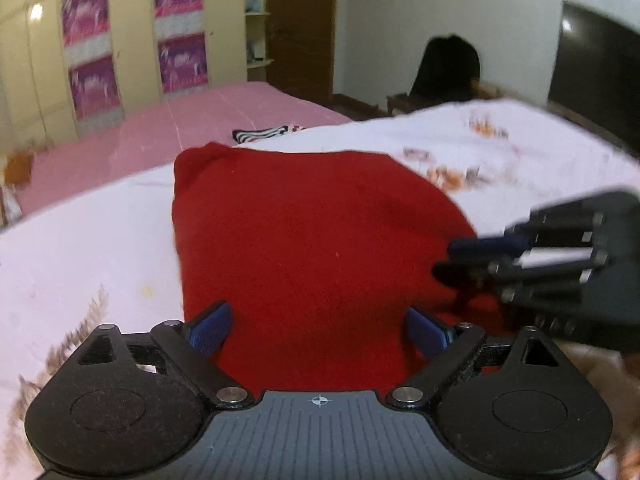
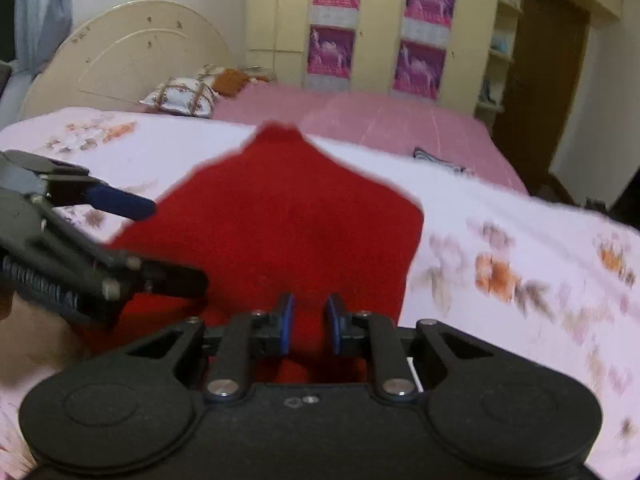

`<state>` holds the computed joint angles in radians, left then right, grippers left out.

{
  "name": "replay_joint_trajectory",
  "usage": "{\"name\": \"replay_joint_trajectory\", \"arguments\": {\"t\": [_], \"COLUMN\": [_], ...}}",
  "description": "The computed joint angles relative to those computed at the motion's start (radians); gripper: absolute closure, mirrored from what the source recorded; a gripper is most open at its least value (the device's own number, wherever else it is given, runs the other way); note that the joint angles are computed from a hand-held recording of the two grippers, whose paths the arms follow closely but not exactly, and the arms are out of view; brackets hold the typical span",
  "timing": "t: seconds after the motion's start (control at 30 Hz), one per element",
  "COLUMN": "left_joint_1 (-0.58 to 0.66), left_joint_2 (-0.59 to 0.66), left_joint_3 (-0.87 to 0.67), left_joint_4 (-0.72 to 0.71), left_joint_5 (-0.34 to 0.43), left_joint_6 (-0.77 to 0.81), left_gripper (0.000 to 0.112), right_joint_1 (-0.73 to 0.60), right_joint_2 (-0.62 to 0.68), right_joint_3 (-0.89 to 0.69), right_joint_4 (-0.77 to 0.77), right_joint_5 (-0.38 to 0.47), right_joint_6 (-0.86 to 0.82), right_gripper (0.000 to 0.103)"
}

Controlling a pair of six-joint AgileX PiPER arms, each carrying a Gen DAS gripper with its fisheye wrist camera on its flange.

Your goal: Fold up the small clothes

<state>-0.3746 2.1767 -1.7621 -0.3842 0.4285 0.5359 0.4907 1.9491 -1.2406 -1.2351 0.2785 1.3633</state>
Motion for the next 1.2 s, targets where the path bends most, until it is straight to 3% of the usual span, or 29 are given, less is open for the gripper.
{"name": "replay_joint_trajectory", "arguments": {"t": [0.17,0.27,0.4,0.6,0.73,0.9,1.03,1.2], "left_joint_1": [0.022,0.024,0.024,0.045,0.052,0.057,0.075,0.087], "left_joint_2": [-0.033,-0.069,-0.087,-0.129,-0.146,-0.147,-0.128,-0.154], "left_joint_3": [-0.003,0.072,0.145,0.263,0.318,0.321,0.299,0.318], "left_joint_4": [-0.029,-0.046,-0.067,-0.163,-0.231,-0.227,-0.256,-0.270], "left_joint_5": [0.048,0.010,-0.032,-0.073,-0.100,-0.095,-0.057,-0.049], "left_joint_6": [0.003,0.031,0.034,0.096,0.140,0.123,0.105,0.106], "left_gripper": [0.020,0.020,0.020,0.020,0.020,0.020,0.020,0.020], "right_joint_1": [0.020,0.030,0.049,0.098,0.131,0.139,0.145,0.144], "right_joint_2": [-0.055,-0.091,-0.091,-0.116,-0.089,-0.084,-0.070,-0.081], "right_joint_3": [0.050,0.096,0.133,0.198,0.190,0.170,0.177,0.148], "right_joint_4": [-0.107,-0.129,-0.023,-0.218,-0.246,-0.182,-0.235,-0.094], "right_joint_5": [0.001,-0.004,0.011,0.069,0.124,0.146,0.159,0.169], "right_joint_6": [0.143,0.164,0.076,0.312,0.330,0.289,0.367,0.257], "right_gripper": [0.081,0.079,0.079,0.075,0.074,0.073,0.073,0.070]}}
